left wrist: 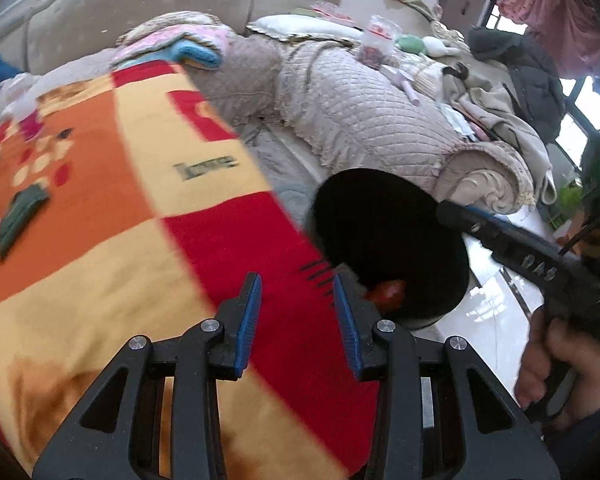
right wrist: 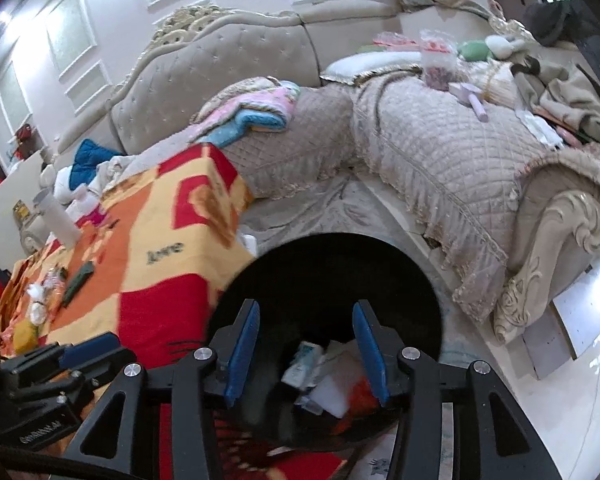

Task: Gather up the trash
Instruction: 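Open both tools over the black bin to drop the bag and box, then grasp the yellow sponge with the left tool while the right tool grasps the pink bread wrapper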

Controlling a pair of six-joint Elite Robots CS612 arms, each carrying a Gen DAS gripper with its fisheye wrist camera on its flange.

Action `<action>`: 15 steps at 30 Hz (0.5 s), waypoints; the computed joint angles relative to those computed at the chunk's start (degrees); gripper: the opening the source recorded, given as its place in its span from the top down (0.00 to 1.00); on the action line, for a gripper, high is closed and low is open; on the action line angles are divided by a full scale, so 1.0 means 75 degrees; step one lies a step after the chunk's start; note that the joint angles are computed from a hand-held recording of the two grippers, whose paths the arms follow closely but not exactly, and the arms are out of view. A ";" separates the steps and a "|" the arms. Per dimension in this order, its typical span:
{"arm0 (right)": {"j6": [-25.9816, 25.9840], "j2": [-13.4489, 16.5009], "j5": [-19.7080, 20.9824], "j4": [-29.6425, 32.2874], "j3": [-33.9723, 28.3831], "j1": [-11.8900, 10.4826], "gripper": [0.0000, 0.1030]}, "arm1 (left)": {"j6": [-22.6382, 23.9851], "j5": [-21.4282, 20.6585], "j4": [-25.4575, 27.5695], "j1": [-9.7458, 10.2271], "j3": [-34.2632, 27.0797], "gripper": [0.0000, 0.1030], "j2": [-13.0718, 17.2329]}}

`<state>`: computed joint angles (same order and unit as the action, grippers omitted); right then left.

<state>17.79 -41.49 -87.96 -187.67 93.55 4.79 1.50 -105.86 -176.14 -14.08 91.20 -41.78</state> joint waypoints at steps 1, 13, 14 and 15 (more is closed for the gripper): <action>-0.0049 -0.0025 0.0016 -0.0015 -0.0009 0.0056 0.55 | -0.0039 0.0073 -0.0075 0.0044 0.0086 0.65 -0.0043; -0.0621 0.0219 0.0558 0.0564 -0.0694 0.0926 0.54 | -0.0993 0.1513 -0.1250 0.1141 0.1134 0.46 -0.0460; -0.0727 0.0247 0.0615 0.0642 -0.0755 0.0990 0.54 | -0.1197 0.1752 -0.1378 0.1262 0.1197 0.46 -0.0475; -0.0900 0.0281 0.0702 0.0734 -0.0830 0.1072 0.54 | -0.1327 0.1863 -0.1452 0.1338 0.1228 0.46 -0.0480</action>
